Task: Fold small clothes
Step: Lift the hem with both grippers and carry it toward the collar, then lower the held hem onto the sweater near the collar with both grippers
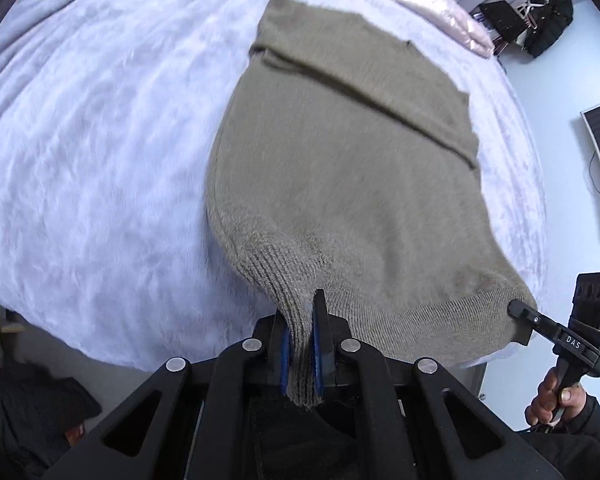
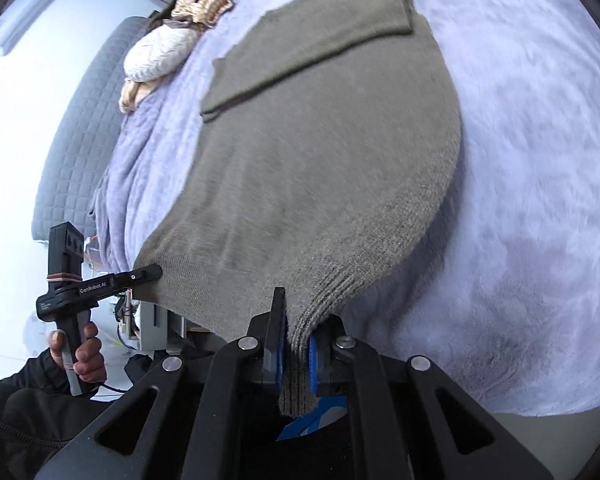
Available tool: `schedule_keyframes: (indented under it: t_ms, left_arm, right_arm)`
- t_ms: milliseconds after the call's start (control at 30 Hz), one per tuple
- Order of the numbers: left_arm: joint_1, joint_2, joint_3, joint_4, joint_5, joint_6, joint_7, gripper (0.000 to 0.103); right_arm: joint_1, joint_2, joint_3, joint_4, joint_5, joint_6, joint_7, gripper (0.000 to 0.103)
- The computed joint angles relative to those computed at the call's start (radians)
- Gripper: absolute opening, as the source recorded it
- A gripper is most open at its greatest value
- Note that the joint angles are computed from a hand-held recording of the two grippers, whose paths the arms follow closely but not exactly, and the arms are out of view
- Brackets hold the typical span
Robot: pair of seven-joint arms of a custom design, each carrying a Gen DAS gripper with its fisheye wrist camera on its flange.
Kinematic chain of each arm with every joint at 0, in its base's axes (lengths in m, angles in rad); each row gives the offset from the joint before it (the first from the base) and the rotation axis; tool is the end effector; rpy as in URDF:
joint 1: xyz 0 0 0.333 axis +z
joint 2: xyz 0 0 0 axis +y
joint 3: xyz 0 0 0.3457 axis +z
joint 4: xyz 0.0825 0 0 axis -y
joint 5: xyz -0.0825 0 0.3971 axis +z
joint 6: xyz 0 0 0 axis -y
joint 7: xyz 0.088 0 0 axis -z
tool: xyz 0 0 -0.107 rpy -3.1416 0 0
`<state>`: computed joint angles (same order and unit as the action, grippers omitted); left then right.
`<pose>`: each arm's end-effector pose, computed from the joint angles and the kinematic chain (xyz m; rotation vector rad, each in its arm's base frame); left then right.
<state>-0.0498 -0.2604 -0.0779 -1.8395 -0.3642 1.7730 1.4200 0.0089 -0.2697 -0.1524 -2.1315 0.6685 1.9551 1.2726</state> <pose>0.4871 -0.0996 0.6841 2.1403 -2.0101 0.5343 0.4935 -0.0367 0.5686 -1.7061 1.8363 0.3781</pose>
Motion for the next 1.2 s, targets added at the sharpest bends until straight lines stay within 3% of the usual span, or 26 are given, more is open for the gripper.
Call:
schedule_keyframes:
  t_ms: [233,533,967,1200]
  left_arm:
    - [0.011,0.062,0.011,0.133,-0.024,0.025,0.024,0.010]
    - [-0.001,0.111,-0.016,0.230,-0.023,0.100,0.005,0.010]
    - [0.011,0.227,-0.030,0.430,0.040,0.086,0.013,0.010]
    - [0.014,0.321,-0.049,0.562,0.074,0.039,0.007,0.010]
  right_arm:
    - [-0.007,0.020,-0.002,0.084,0.015,0.058,0.035,0.009]
    - [-0.007,0.030,-0.003,0.170,0.007,0.115,0.067,0.009]
    - [0.005,0.094,0.008,0.322,0.003,0.139,0.086,0.009]
    - [0.001,0.150,0.024,0.413,0.005,0.157,0.106,0.009]
